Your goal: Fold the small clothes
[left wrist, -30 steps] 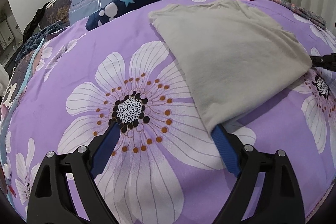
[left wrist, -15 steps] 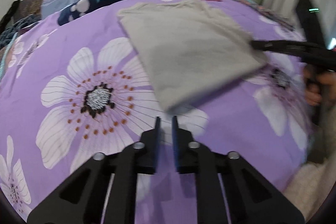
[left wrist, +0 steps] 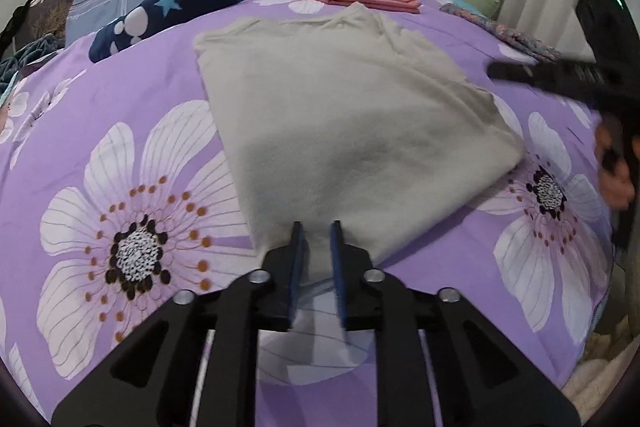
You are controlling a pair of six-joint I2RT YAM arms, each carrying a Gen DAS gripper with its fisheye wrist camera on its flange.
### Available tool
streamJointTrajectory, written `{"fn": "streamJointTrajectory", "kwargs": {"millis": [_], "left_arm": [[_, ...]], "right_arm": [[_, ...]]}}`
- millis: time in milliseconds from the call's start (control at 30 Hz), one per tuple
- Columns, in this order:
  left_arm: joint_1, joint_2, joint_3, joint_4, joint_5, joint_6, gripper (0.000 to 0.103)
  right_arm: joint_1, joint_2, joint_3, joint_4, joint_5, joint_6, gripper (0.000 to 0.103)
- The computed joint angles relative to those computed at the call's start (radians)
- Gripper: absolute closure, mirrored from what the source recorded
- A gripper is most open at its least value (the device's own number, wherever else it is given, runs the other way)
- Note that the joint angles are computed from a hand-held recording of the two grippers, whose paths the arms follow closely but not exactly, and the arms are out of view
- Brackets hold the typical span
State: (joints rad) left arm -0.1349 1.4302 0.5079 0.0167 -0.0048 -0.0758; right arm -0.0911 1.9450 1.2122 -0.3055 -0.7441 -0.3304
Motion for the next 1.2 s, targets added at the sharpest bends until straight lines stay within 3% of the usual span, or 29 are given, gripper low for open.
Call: {"fn": "streamJointTrajectory", "kwargs": {"millis": [133,200,267,433,500,567,667,733,767,900,1000,1033,1133,1200], "left_arm": [[-0.024,0.005,-0.002,-0.003,-0.027,0.022,0.079],[-0.025,0.006,0.0,-0.007,-0.025,0.006,0.078],[-0.023,0.012,0.0,-0.002,-0.02,-0.008,0.078],[-0.03,0.011,-0.022,0.036,-0.03,-0.009,0.077],[-0.027,0.008,-0.027,0.041,-0.023,-0.013,0.077],[-0.021,0.009,-0.028,0.045,-0.014,-0.012,0.077],[-0.018,0.007,-0.036,0.055,-0.01,-0.011,0.077],[-0.015,0.004,-0.039,0.057,-0.008,-0.005,0.077],[-0.015,0.002,-0.041,0.057,-0.008,-0.005,0.077],[-0.017,0.004,-0.04,0.061,-0.008,-0.002,0.075],[-0.027,0.007,-0.036,0.061,-0.023,-0.004,0.074],[-0.028,0.007,-0.037,0.063,-0.026,-0.007,0.074],[-0.033,0.001,-0.045,0.074,-0.033,-0.019,0.074],[-0.033,-0.02,-0.052,0.063,-0.026,-0.019,0.073]], "right_arm": [[0.062,0.103,0.178,-0.03,0.042,0.045,0.095],[0.093,0.2,0.321,-0.079,0.076,0.089,0.087],[0.117,0.313,0.488,-0.153,0.116,0.144,0.086],[0.159,0.453,0.7,-0.234,0.189,0.192,0.082],[0.169,0.462,0.718,-0.236,0.203,0.182,0.096],[0.162,0.434,0.675,-0.177,0.236,0.197,0.102],[0.135,0.495,0.753,-0.195,0.349,0.244,0.103],[0.1,0.549,0.839,-0.282,0.279,0.269,0.103],[0.089,0.542,0.831,-0.286,0.244,0.269,0.103],[0.093,0.362,0.581,-0.164,0.125,0.151,0.102],[0.126,0.278,0.47,-0.176,0.04,0.033,0.098],[0.147,0.261,0.438,-0.184,0.058,-0.008,0.098],[0.194,0.254,0.346,-0.081,0.274,-0.015,0.096],[0.167,0.316,0.399,-0.119,0.224,0.033,0.103]]}}
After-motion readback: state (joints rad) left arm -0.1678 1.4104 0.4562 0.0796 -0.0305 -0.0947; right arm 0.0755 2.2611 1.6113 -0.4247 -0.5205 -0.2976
